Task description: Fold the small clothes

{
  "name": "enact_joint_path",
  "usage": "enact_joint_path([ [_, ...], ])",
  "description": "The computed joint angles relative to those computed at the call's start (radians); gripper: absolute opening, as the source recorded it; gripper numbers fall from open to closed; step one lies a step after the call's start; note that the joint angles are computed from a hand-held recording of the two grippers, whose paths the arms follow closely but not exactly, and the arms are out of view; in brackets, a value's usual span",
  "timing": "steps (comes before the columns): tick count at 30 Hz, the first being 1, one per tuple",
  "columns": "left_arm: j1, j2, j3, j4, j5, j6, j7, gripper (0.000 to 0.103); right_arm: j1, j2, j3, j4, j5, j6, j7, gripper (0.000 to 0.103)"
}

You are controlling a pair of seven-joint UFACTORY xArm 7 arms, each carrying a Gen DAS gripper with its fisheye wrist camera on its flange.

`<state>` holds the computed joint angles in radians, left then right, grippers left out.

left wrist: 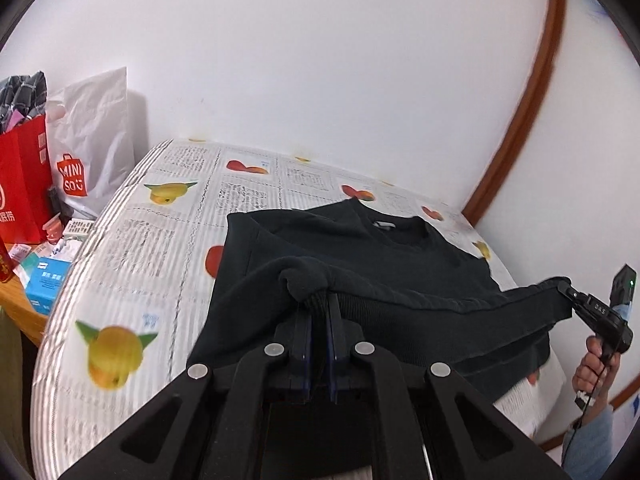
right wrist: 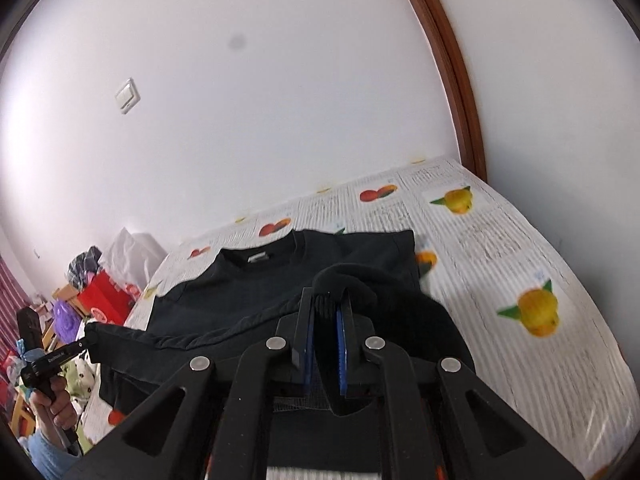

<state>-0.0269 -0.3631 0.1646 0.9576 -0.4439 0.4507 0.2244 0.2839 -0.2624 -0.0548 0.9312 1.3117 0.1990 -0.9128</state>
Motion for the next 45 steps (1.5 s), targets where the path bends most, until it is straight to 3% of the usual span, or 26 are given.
enact_joint_path([
  [3, 0.023, 0.096, -0.016, 0.074, 0.022, 0.009, -0.056, 0.006, -0.006, 0.084, 0.003, 0.070, 0.039, -0.004, -0.027, 0.009],
  [6, 0.057, 0.171, -0.049, 0.121, 0.084, 0.010, -0.104, 0.007, -0.042, 0.188, 0.039, 0.138, -0.003, -0.016, 0.017, 0.009],
  [8, 0.074, 0.211, -0.064, 0.145, 0.118, 0.019, -0.127, 0.007, -0.070, 0.248, 0.068, 0.170, -0.099, -0.031, 0.110, 0.009],
  [12, 0.093, 0.250, -0.077, 0.165, 0.150, 0.022, -0.128, 0.010, -0.104, 0.340, 0.099, 0.210, -0.394, -0.050, 0.366, 0.009],
  [15, 0.097, 0.259, -0.080, 0.169, 0.127, 0.029, -0.107, 0.010, -0.095, 0.380, 0.079, 0.223, -0.649, -0.052, 0.589, 0.011],
  [18, 0.099, 0.249, -0.080, 0.169, 0.111, 0.052, -0.074, 0.014, -0.097, 0.373, 0.074, 0.211, -0.789, -0.046, 0.704, 0.018],
  [20, 0.099, 0.222, -0.078, 0.153, 0.103, 0.060, -0.055, 0.027, -0.119, 0.334, 0.095, 0.179, -0.799, -0.059, 0.720, 0.020],
  [23, 0.084, 0.163, -0.067, 0.110, 0.070, 0.052, 0.004, 0.049, -0.136, 0.245, 0.125, 0.110, -0.753, -0.079, 0.684, 0.032],
  [27, 0.046, 0.072, -0.051, 0.044, 0.034, 0.038, 0.072, 0.049, -0.079, 0.148, 0.107, 0.048, -0.686, -0.044, 0.575, 0.032],
  [31, -0.002, 0.039, -0.030, 0.033, -0.002, 0.111, 0.125, 0.049, -0.006, 0.123, 0.074, 0.029, -0.609, 0.034, 0.470, 0.033],
  [35, -0.010, 0.097, -0.045, 0.069, -0.001, 0.186, 0.121, 0.049, -0.041, 0.175, 0.126, 0.030, -0.804, 0.035, 0.626, 0.033],
  [37, 0.007, 0.140, -0.076, 0.084, 0.047, 0.145, 0.088, 0.049, -0.060, 0.224, 0.142, 0.064, -0.926, 0.053, 0.731, 0.033],
  [41, 0.024, 0.221, -0.105, 0.153, 0.115, 0.123, 0.041, 0.049, -0.076, 0.293, 0.146, 0.136, -1.001, 0.049, 0.820, 0.033],
  [45, 0.042, 0.298, -0.123, 0.245, 0.180, 0.098, -0.005, 0.049, -0.098, 0.370, 0.153, 0.250, -1.015, 0.065, 0.840, 0.033],
])
